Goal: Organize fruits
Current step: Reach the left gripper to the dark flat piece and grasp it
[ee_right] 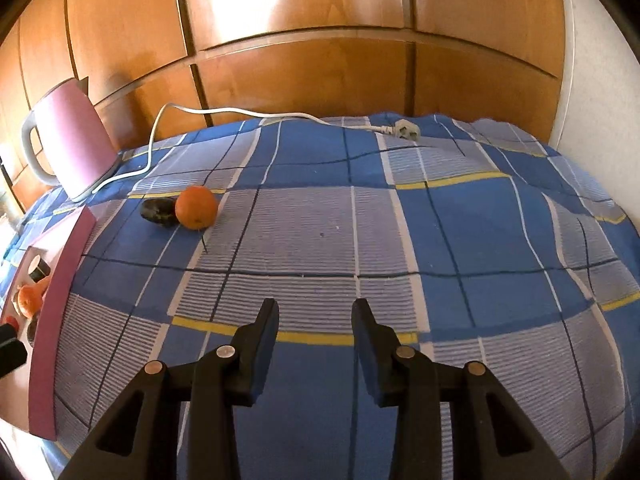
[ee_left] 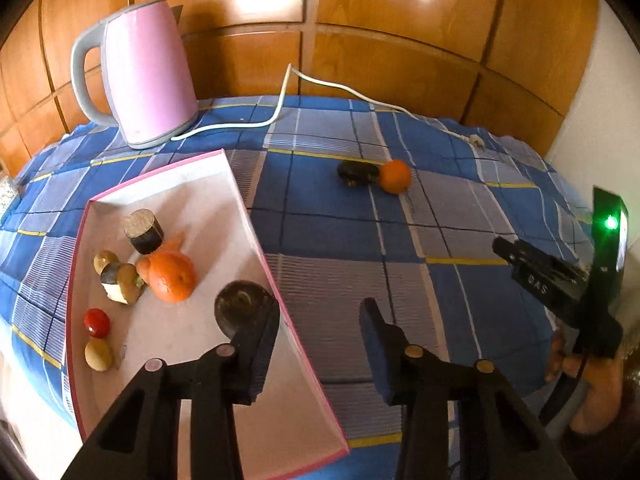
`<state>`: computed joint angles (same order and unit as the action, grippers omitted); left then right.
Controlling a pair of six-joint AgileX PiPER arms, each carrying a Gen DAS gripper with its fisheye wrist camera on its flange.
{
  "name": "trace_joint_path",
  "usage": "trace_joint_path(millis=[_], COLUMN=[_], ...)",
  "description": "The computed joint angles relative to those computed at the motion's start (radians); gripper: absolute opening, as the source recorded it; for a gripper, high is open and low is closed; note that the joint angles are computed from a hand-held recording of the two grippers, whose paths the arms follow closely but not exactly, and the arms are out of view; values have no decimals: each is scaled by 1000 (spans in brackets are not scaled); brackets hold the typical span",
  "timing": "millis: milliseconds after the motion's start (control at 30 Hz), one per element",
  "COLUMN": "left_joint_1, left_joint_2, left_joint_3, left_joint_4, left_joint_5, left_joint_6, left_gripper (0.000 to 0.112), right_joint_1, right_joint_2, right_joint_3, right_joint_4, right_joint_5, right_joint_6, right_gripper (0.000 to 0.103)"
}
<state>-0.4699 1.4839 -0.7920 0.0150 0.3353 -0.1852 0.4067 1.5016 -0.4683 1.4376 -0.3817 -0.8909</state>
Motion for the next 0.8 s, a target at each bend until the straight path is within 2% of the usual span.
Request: trace_joint_path(millis=[200,333,433,500,633,800], left_joint_1=[55,50,42,33,26,29], left_joint_2=[83,168,269,341,507,677], left_joint_3=[-103,-234,-391,-493,-715,-945], left_joint_4=[-153,-140,-162,-166,-177,-166], left_joint_5=[53,101,180,219,340,442], left_joint_6=[174,197,267,318,407,443], left_gripper=[42,42,43,48,48,51], right_joint_1=[-54,-96,-119,-125,-137,-171], right_joint_2=[14,8,7,1,9,22], right_joint_3=[11,13,9,10,6,8], right_joint_4=[-43,-74,-110,-143,-198,-302], right_joint_5=[29,46,67,76,92,128], right_joint_6=[51,67,95,124,162,257], right_gripper=[38,38,38,38,38,38])
